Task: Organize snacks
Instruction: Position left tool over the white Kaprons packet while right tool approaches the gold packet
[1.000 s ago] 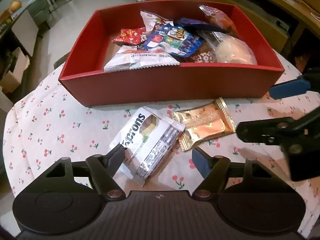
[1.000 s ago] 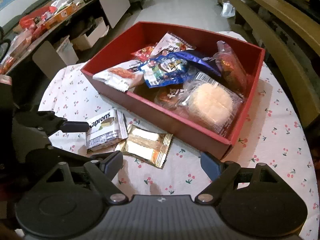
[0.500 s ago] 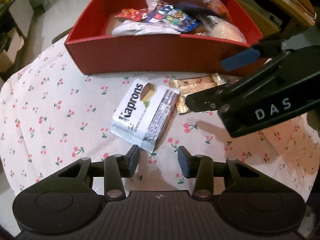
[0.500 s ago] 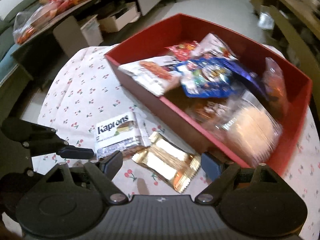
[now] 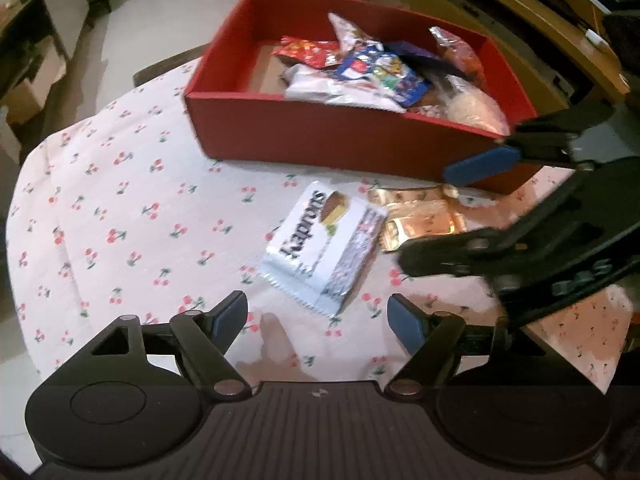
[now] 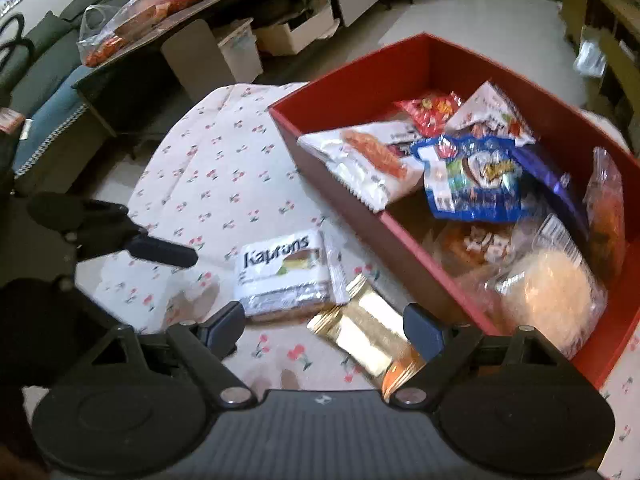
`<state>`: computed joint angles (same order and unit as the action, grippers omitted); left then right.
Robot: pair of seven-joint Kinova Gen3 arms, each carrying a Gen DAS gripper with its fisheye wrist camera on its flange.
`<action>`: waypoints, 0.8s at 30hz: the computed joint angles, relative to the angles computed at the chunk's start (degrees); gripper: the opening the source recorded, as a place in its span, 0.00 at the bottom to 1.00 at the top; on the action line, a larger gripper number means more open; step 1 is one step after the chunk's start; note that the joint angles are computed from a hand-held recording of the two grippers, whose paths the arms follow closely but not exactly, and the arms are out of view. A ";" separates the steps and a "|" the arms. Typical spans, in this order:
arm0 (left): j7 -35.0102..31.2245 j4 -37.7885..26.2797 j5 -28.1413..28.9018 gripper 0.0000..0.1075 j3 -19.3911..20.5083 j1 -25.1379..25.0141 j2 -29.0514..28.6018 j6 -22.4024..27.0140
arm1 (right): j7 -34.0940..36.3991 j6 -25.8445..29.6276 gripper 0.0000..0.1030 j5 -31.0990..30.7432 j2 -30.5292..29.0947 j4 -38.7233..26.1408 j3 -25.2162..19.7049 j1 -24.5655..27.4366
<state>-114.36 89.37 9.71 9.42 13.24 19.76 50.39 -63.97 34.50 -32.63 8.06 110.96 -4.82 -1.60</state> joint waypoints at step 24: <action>1.16 -4.11 -1.17 0.78 -0.40 -0.61 2.45 2.88 | -2.63 12.37 0.72 17.08 3.44 -7.64 -0.40 -5.94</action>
<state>-113.21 85.26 8.53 9.03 12.64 22.21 53.27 -66.60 46.88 -15.55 11.49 103.32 -5.22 -7.53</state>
